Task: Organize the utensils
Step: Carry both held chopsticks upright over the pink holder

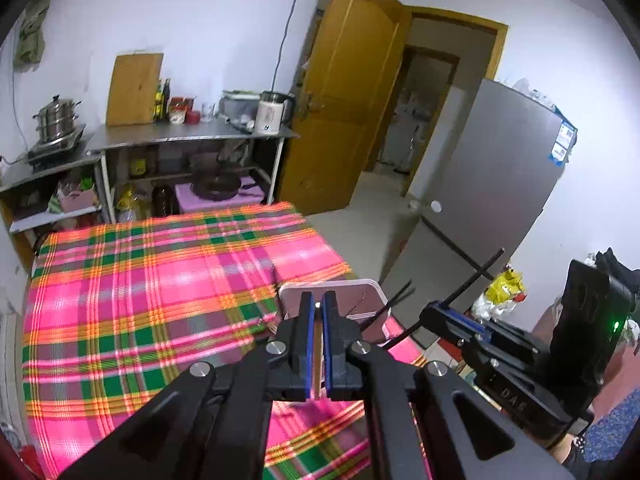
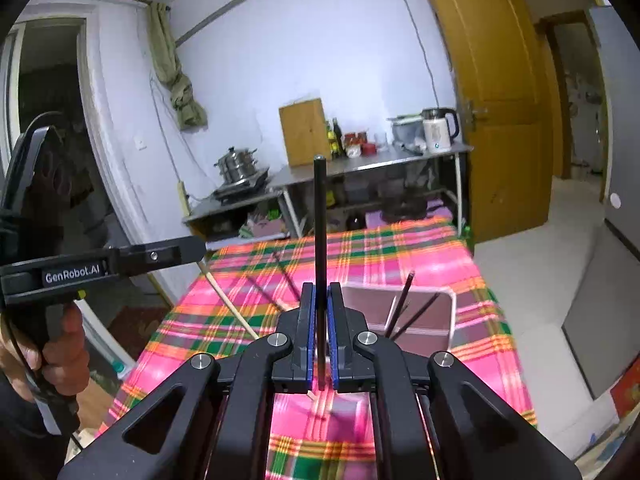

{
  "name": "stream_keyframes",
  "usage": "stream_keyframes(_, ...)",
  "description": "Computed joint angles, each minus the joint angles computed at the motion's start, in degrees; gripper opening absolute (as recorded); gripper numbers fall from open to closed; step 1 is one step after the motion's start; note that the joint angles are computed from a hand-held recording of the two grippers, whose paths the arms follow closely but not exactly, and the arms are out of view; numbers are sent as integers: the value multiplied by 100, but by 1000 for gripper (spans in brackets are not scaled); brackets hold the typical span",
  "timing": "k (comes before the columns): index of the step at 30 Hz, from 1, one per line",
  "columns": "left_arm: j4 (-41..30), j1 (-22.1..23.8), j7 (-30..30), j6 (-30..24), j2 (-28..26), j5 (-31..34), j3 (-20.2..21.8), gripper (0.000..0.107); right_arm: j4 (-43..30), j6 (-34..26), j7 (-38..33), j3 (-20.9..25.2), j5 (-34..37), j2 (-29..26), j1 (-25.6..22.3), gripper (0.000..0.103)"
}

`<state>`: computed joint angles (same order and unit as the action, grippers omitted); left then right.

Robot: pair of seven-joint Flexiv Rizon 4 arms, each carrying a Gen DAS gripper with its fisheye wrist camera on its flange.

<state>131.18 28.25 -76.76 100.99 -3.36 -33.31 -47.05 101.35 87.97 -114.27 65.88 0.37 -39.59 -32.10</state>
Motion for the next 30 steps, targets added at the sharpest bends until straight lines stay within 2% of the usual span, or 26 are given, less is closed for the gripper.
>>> stream_keyframes(3, -337, -720, 35, -16, -177, 172, 812, 4, -94, 119, -5, -85, 14, 42, 84, 5)
stream_keyframes(6, -572, -1032, 43, -9, -345, 252, 1169, 4, -175, 198, 80, -218, -17, 58, 213, 5)
stream_keyframes(8, -793, -1580, -154, -77, -504, 543, 1862, 4, -211, 214, 157, -329, -49, 65, 318, 5)
stream_keyframes(9, -874, -1688, -195, -113, -581, 593, 2008, 4, -235, 220, 194, -399, -66, 61, 383, 5)
stream_keyframes(12, -1028, -1817, -329, -132, -791, 748, 2212, 4, -321, 213, 293, -602, -114, 34, 570, 5)
stream_keyframes(14, -1002, -1505, -387, -88, -865, 795, 1879, 4, -370, 214, 316, -706, -129, 13, 667, 5)
stream_keyframes(15, -1002, -1475, -449, -72, -910, 862, 1860, 4, -353, 237, 346, -792, -124, 42, 736, 5)
stream_keyframes(18, -1085, -1651, -632, -182, -1065, 1066, 2127, 4, -344, 241, 410, -974, -134, 56, 891, 5)
stream_keyframes(23, -1138, -1645, -711, -333, -1259, 1166, 2165, 4, -394, 158, 466, -1310, -147, 59, 1178, 5)
stream_keyframes(30, -1285, -2183, -683, -609, -1487, 1208, 2765, 5, -475, -82, 408, -1791, 28, 91, 1580, 5)
